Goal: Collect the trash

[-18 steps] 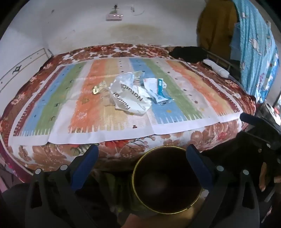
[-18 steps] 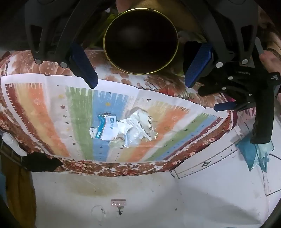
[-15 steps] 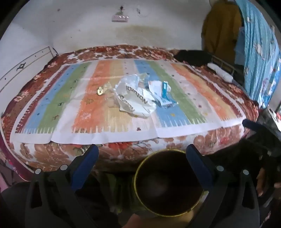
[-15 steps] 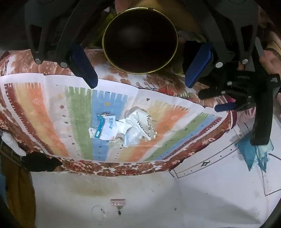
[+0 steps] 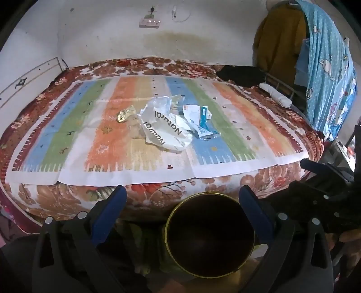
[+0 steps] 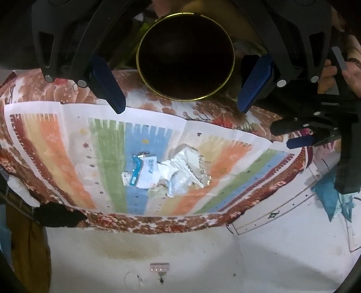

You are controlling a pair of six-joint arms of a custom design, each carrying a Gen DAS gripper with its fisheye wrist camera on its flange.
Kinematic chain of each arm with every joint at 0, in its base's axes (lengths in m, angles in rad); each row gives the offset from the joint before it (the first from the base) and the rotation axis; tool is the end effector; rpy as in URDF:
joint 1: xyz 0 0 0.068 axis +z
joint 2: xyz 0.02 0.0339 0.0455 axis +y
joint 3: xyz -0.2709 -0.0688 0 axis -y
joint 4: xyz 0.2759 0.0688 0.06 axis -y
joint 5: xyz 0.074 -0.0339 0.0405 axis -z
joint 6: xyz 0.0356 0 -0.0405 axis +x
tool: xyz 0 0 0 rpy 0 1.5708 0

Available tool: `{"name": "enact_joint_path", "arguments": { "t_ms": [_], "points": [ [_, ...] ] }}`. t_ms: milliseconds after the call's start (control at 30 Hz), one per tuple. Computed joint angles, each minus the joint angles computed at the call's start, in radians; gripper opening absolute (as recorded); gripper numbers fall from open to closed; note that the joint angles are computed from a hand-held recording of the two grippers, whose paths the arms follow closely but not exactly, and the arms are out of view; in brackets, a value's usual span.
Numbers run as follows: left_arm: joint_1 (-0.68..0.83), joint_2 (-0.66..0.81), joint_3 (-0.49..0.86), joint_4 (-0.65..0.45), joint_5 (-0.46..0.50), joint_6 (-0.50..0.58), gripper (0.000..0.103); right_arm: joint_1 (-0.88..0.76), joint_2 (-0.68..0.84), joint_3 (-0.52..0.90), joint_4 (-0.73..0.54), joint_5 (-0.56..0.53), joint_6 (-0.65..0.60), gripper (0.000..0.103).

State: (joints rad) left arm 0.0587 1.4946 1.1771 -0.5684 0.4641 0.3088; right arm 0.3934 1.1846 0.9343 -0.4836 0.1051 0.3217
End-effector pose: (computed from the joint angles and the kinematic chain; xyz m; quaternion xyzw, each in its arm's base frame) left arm 0.3475 0.0045 0.2725 0.1910 0.8999 -0.1533 0.3609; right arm 0.2613 0.1044 0.2810 -0.0114 0.9126 0.0971 0.3969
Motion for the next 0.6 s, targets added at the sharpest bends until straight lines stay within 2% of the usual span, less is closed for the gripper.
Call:
{"name": "enact_joint_path", "arguments": {
  "t_ms": [167, 367, 600],
  "points": [
    [-0.007, -0.011, -0.017, 0.014, -0.006, -0.020, 0.097, 0.011, 0.006, 0.004, -0.010, 0.013, -0.014, 0.094],
    [-0.013, -0.019, -0.027, 0.029, -0.031, -0.038, 0.097, -0.010, 0.004, 0.004, -0.007, -0.027, -0.010, 0.094],
    [-0.011, -0.024, -0.020, 0.017, -0.017, -0.040, 0.097, -0.015, 0.000, 0.000, -0.004, -0.033, -0.010, 0.094]
  ]
}}
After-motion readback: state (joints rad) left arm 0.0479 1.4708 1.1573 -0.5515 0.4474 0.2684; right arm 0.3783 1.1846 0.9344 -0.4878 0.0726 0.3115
